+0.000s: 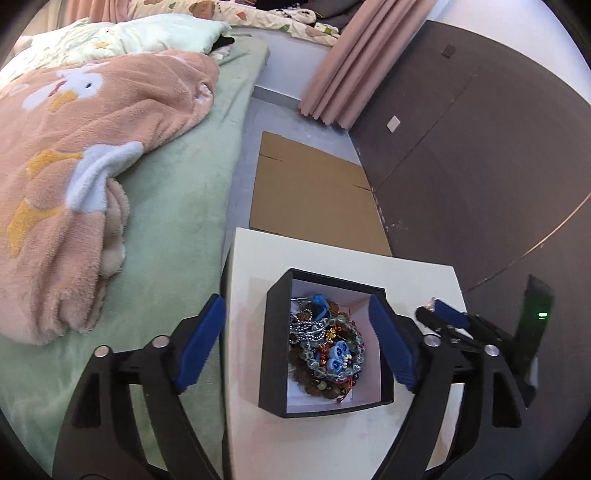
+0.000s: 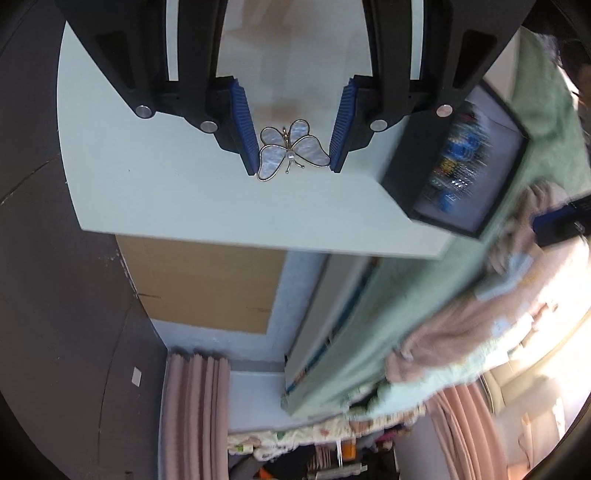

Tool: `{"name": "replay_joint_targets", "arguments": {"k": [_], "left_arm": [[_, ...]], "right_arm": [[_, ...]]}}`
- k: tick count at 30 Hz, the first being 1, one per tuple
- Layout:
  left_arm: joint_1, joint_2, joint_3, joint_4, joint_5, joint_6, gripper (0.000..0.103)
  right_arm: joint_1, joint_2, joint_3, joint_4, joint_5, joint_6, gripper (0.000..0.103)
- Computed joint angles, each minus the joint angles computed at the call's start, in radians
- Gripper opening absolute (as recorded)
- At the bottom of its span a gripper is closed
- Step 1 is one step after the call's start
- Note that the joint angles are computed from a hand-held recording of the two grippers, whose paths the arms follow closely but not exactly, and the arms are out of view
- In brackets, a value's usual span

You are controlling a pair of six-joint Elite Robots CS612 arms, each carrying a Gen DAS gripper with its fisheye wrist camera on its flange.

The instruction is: Organize jewelry

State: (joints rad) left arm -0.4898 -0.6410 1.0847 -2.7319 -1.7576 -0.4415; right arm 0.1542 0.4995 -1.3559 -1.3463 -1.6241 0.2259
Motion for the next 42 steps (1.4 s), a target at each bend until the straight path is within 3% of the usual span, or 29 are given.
{"name": "replay_joint_targets", "arguments": {"k": [4, 17, 20, 21, 22, 29, 34, 42], "left_arm": [[0.004, -0.009, 0.019, -0.026, 0.023, -0.016, 0.093], [0.028, -0.055, 0.105, -0.114, 0.067, -0.083, 0.098], [0.030, -0.068, 0.128, -0.137, 0.080, -0.093, 0.098], [0.032, -0.072, 0.134, -0.145, 0.082, -0.099, 0.098], [0.032, -0.075, 0.142, -0.153, 0.086, -0.107, 0.098], [0.021, -0.104, 0.195, -0.181, 0.099, -0.095, 0.098], [0.007, -0.125, 0.227, -0.227, 0.082, -0.089, 0.098], [-0.024, -0.189, 0.307, -0.246, 0.123, -0.026, 0.098]], "right_arm": [[0.005, 0.001, -0.020, -0.062, 0.066, 0.027, 0.039], [0.036, -0.011, 0.020, -0.161, 0.291, 0.103, 0.039], [0.037, -0.009, 0.036, -0.168, 0.377, 0.137, 0.046], [0.037, -0.009, 0.038, -0.168, 0.395, 0.139, 0.059], [0.040, -0.009, 0.038, -0.170, 0.387, 0.139, 0.069], [0.027, 0.021, -0.051, -0.169, 0.338, 0.221, 0.075], [0.028, 0.022, -0.105, -0.102, 0.246, 0.221, 0.091], [0.021, 0.030, -0.212, 0.075, 0.137, 0.245, 0.095]]}}
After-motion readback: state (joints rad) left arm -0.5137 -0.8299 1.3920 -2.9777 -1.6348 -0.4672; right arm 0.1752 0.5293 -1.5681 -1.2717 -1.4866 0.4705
